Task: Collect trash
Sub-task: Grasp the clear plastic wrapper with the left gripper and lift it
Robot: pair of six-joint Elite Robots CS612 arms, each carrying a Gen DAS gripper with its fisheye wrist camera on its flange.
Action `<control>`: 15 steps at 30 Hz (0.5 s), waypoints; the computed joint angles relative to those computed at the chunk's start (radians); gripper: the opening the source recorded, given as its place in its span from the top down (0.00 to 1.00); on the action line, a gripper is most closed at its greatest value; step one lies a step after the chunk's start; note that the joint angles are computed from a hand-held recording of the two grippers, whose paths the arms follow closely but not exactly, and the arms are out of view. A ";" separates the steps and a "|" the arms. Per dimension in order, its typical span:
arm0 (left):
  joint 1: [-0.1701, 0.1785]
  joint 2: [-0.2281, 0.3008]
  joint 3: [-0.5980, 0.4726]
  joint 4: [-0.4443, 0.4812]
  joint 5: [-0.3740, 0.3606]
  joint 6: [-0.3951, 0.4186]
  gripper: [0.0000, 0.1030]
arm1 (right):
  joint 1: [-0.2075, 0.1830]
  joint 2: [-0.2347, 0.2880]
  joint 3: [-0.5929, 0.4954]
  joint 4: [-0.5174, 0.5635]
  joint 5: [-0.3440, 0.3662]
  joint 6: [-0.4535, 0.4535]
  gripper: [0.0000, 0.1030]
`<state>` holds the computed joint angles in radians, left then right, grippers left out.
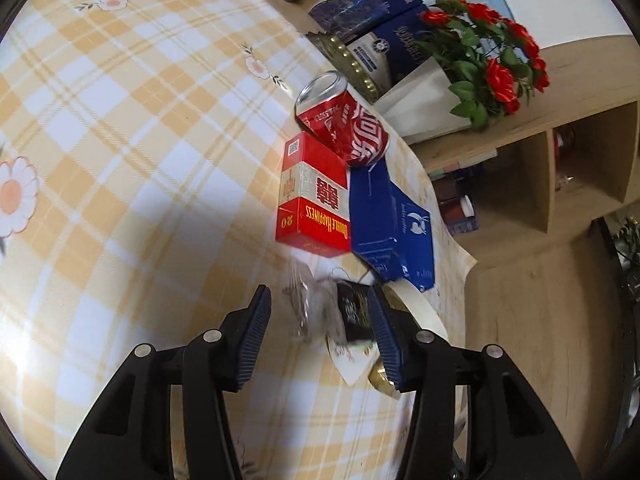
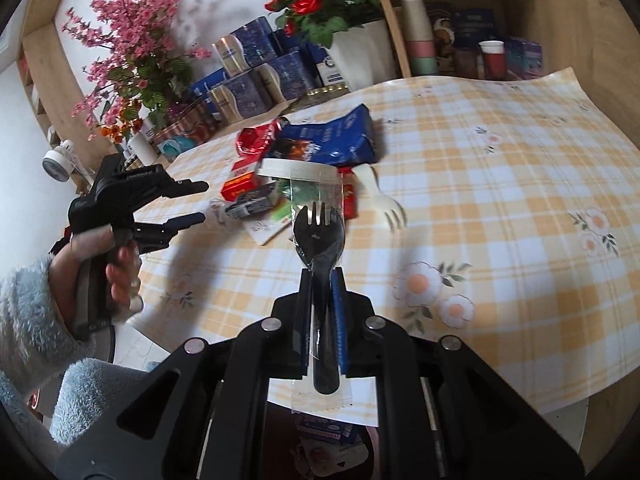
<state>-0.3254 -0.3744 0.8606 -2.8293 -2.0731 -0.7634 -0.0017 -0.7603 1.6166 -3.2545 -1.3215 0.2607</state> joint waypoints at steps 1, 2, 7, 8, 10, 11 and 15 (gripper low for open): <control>-0.002 0.004 -0.011 0.018 0.006 0.010 0.53 | 0.000 -0.001 0.002 0.001 -0.003 0.001 0.87; -0.005 0.007 -0.021 0.038 0.018 0.026 0.53 | -0.001 -0.001 0.003 0.000 -0.005 0.002 0.87; -0.023 -0.002 -0.016 0.108 0.115 0.121 0.75 | -0.001 -0.001 0.002 -0.003 -0.013 0.006 0.87; -0.025 -0.006 -0.006 0.097 0.128 0.129 0.76 | -0.001 -0.001 0.002 -0.003 -0.012 0.006 0.87; -0.028 -0.018 0.012 0.097 0.146 0.163 0.79 | 0.001 -0.002 0.002 -0.004 -0.015 0.002 0.87; -0.029 -0.030 0.029 0.090 0.156 0.195 0.81 | 0.002 -0.003 0.003 -0.006 -0.016 -0.001 0.87; -0.030 -0.077 0.100 0.031 0.191 0.301 0.83 | 0.007 -0.005 0.004 -0.007 -0.017 -0.002 0.87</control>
